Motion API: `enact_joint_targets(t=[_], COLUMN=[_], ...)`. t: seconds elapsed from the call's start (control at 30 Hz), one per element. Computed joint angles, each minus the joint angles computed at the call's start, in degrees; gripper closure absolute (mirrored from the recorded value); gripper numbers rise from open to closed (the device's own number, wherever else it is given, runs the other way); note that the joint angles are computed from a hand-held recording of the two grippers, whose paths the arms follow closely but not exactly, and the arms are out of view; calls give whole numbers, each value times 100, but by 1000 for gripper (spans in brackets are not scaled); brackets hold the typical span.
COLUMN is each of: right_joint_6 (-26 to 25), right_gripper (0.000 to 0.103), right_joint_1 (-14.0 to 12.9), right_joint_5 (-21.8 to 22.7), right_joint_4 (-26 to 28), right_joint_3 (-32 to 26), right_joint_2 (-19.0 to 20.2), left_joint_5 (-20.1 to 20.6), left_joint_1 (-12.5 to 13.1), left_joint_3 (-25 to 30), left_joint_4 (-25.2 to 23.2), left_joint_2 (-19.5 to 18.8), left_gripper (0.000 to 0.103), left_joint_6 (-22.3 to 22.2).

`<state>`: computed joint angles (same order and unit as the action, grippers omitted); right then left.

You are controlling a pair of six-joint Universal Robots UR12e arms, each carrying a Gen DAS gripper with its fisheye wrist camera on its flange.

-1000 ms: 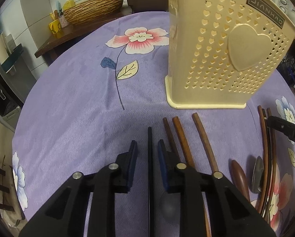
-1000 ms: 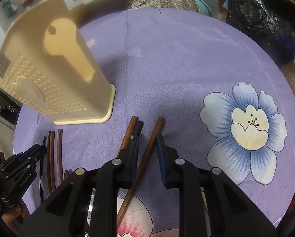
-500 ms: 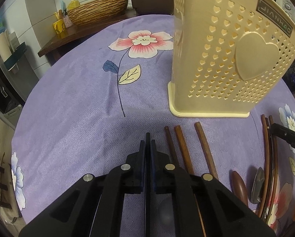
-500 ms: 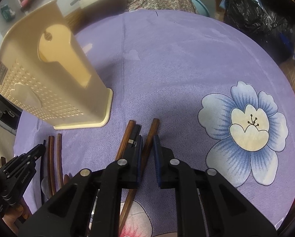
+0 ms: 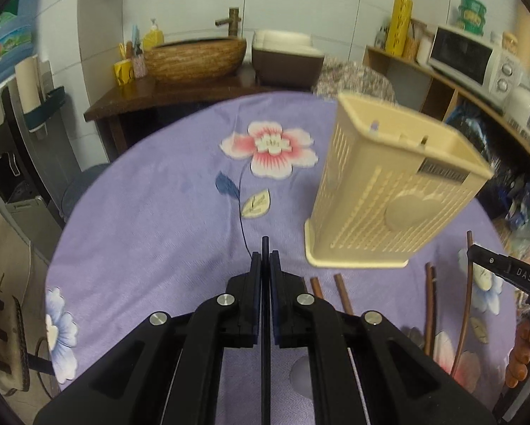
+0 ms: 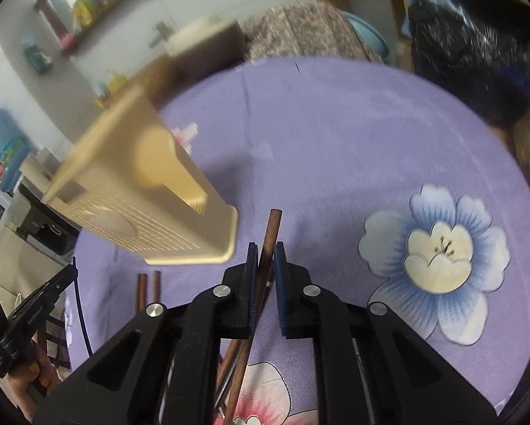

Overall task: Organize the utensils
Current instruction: 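Lift the chopsticks with both tools and carry them over the cream utensil holder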

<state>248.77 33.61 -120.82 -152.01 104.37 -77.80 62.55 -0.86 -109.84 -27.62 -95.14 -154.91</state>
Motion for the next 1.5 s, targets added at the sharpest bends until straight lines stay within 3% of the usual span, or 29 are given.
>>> enact_joint_targets(t=[0.2,0.4,0.7,1.17,1.5], right_joint_6=[-784,-1509,-1689,-1839,-2095], right_gripper=[94,95,95,95,95], right_joint_1=[224,436,530,552,408], right_joint_5=[-733,-1522,-1729,-1799,-1738], right_joint_4=[-308,-164,-157,-161,-136], right_joint_3=[-84,-210,-189,-205,-331], right_joint_2=[-164,-345,-399,-433,-489], left_joint_5=[-479,-535,-468,-552,-371], left_joint_1=[197,313,347,401,277], left_joint_3=[-41,-55,-84,-56,373], left_joint_4=[435,988,1371,1547,1598], left_joint_2=[209,285,285,298,162], left_gripper=[97,97,97,97,97], left_joint_6=[-253,-598,-956,-1022,-1258])
